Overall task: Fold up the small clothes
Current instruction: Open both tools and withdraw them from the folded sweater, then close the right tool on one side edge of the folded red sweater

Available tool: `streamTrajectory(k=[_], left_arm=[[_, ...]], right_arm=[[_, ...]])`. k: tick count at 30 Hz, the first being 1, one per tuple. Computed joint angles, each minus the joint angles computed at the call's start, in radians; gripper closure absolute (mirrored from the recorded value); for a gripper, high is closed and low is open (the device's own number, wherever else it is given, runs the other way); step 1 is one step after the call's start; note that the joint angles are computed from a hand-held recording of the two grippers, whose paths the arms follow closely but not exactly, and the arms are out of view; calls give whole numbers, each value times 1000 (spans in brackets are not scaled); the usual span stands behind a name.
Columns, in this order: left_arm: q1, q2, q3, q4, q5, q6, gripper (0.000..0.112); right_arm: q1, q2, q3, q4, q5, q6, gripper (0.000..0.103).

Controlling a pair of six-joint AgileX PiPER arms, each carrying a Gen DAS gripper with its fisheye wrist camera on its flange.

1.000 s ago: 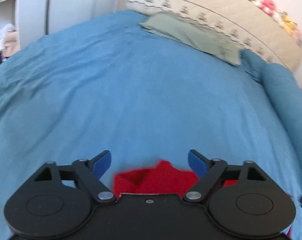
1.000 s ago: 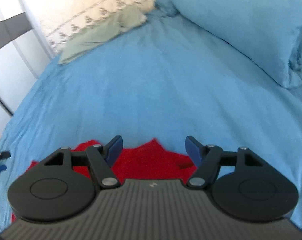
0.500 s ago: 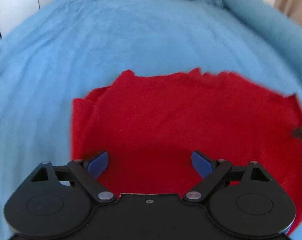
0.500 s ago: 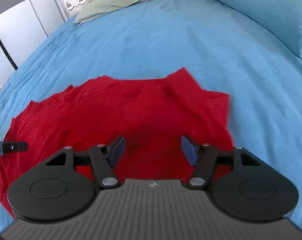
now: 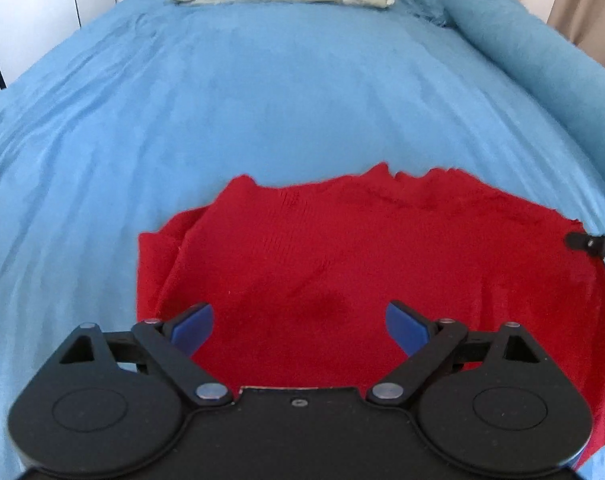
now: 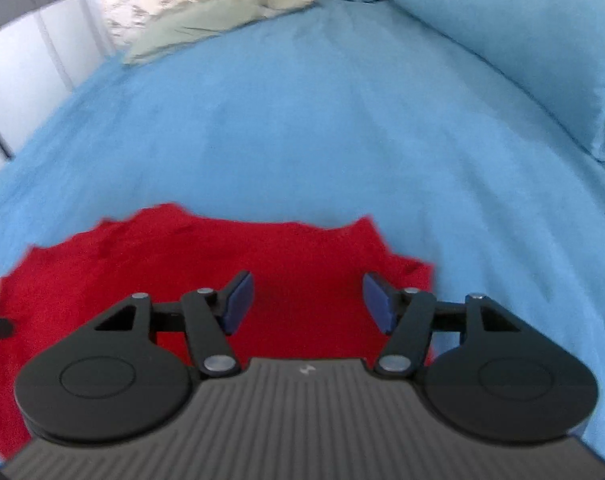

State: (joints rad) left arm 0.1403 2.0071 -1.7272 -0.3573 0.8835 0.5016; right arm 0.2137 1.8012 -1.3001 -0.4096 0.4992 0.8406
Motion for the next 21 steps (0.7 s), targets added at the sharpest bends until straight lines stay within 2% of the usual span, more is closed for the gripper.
streamTrajectory(k=[3,5,7,11,12,14,17,21], left_arm=[[1,8,-3,22,8,-34,17],[19,-36,41,-31,7,-12,17],[30,-88,93,-86,37,3,14],[8,-180,244,-94,57,27,10],[-4,-194,283,-67,41,23,10],[-27,-230,383,7,-38,5,10],[-13,-273,486,-18,-136,111,9],[-43,-300,474,89,-116,63,9]], right_arm=[[-14,-33,11,35,-3,-26,28],[-2,-93,48,41,3,-56,22],[8,-182,140,162,-59,-155,11],[106,-289,270,182,-48,-147,9],[138,-298,294,139,-30,-99,8],[193,-301,327,45,30,8,8],[226,-362,436,-41,17,122,8],[202,-436,487,-9,50,81,8]])
